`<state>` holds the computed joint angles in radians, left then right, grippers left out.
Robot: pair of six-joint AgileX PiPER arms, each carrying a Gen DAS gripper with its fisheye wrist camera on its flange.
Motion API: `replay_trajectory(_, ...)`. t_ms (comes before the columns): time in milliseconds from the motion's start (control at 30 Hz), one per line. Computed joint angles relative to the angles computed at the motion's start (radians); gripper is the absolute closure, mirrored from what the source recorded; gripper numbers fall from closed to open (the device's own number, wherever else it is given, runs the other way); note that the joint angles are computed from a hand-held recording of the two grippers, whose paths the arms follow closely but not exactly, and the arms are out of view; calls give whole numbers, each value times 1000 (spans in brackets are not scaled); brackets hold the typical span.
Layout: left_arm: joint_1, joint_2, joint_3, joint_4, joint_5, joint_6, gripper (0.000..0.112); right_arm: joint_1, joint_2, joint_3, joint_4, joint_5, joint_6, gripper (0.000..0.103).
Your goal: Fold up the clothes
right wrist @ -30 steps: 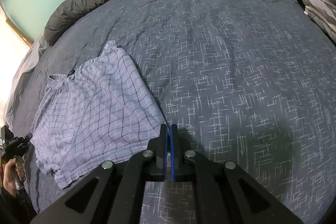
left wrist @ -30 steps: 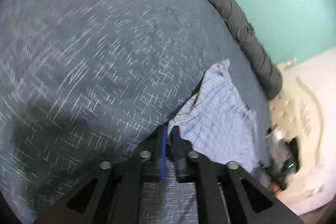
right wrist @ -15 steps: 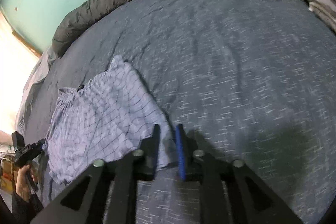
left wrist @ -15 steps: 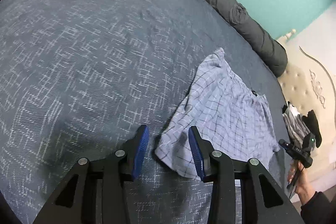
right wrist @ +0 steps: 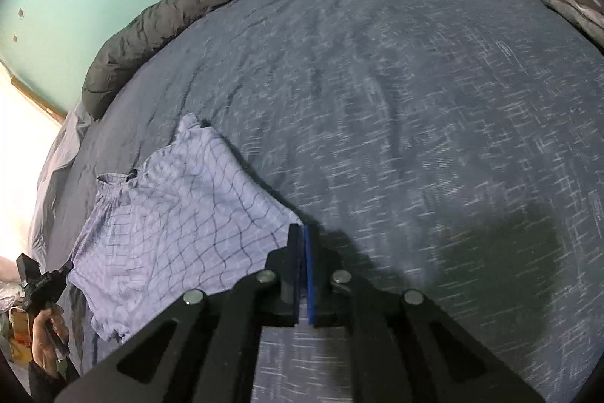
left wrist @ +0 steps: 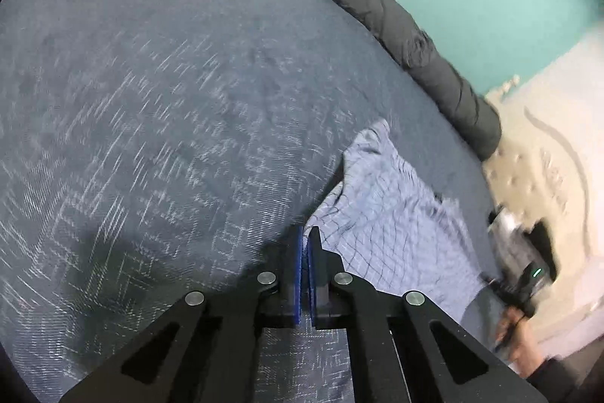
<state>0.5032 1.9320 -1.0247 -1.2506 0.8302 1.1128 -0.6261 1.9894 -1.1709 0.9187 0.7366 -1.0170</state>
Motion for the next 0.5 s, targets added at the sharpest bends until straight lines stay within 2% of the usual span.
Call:
replay_trajectory(200, 49, 123, -21, -32, 72, -76, 110, 18, 66, -68, -38, 17, 73, 101)
replay_trajectory(367, -10, 65, -23, 43, -13, -83, 107, 26, 89, -96, -24, 46, 51, 100)
replay_trajectory(467, -27, 36, -20, 77, -50, -124, 98, 25, 85, -114, -45, 47, 69, 99)
replay_trajectory(500, -31, 20, -18, 92, -65, -141, 88, 24, 84, -121, -54, 47, 79, 99)
